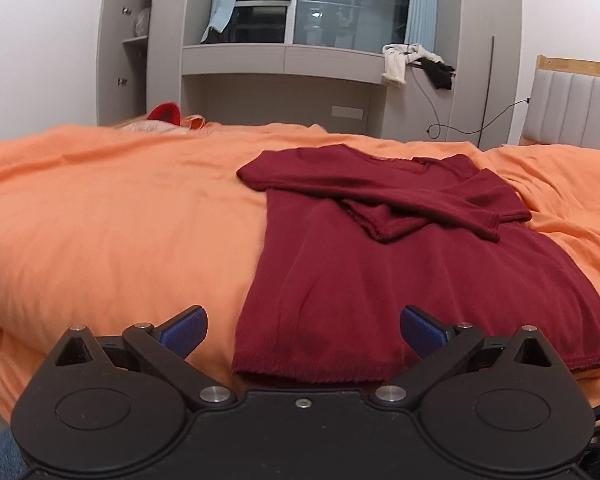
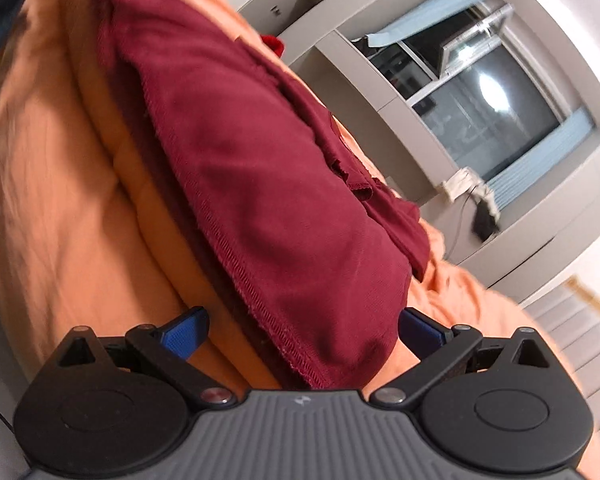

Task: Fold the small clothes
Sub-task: 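Grasp the shirt hem with both grippers and lift it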

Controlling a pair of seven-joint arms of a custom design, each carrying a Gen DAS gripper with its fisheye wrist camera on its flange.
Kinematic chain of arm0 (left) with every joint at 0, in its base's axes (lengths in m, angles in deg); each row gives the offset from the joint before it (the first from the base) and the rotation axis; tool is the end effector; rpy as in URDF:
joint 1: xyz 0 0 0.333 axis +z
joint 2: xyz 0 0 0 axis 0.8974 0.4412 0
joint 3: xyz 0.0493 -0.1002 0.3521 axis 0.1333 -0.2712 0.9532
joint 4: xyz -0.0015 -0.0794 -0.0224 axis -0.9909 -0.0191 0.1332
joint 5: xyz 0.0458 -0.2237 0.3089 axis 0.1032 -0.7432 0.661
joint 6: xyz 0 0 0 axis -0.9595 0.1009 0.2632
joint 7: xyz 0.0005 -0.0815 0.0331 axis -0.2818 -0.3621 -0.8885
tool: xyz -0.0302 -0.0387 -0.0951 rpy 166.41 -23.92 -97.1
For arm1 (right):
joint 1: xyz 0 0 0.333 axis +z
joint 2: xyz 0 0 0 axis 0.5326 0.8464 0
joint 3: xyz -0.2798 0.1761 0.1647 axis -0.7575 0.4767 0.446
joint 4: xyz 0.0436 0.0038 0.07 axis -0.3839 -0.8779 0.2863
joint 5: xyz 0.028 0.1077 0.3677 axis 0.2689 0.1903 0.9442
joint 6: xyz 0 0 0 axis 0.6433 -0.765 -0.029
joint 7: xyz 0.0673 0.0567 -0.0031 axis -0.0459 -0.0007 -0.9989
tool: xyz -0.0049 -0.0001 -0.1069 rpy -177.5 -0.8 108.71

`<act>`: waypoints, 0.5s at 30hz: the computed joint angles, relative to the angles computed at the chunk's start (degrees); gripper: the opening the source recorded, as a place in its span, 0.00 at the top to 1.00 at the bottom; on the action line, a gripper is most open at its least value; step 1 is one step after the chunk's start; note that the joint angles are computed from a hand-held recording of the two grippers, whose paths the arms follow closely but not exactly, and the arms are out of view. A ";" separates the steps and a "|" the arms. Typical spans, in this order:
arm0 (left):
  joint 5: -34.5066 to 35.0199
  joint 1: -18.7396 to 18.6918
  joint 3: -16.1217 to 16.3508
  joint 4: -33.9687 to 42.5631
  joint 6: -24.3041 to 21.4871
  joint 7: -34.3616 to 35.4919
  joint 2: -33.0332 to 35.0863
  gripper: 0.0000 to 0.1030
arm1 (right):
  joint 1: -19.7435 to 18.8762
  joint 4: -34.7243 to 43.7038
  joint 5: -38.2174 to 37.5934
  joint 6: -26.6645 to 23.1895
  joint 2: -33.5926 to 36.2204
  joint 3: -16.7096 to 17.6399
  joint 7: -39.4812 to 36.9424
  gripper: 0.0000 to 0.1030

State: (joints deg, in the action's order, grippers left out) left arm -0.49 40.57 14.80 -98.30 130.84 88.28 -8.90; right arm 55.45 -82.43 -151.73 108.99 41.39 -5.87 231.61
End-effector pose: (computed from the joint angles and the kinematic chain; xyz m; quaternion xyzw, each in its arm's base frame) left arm 0.4923 -0.3054 0.4803 -0.4534 0.7325 -0.4519 0.2316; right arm 0.3170 0.1901 0.4217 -0.6990 0.4433 -0.5605 0.0275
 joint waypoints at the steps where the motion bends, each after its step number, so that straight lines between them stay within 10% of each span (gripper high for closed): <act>1: 0.34 0.39 -0.19 -0.14 0.26 -0.49 0.01 0.01 | -0.09 0.21 -0.61 -1.03 0.94 0.51 -0.02 0.00; 11: 4.97 3.43 -1.68 -0.76 0.88 -6.03 0.01 0.01 | 1.61 -0.51 -7.06 -5.51 0.28 1.08 9.86 0.01; 15: 4.91 2.96 -1.19 -0.62 0.74 -6.00 0.10 0.01 | 2.62 -1.23 -8.76 -5.25 -1.83 0.46 11.32 0.19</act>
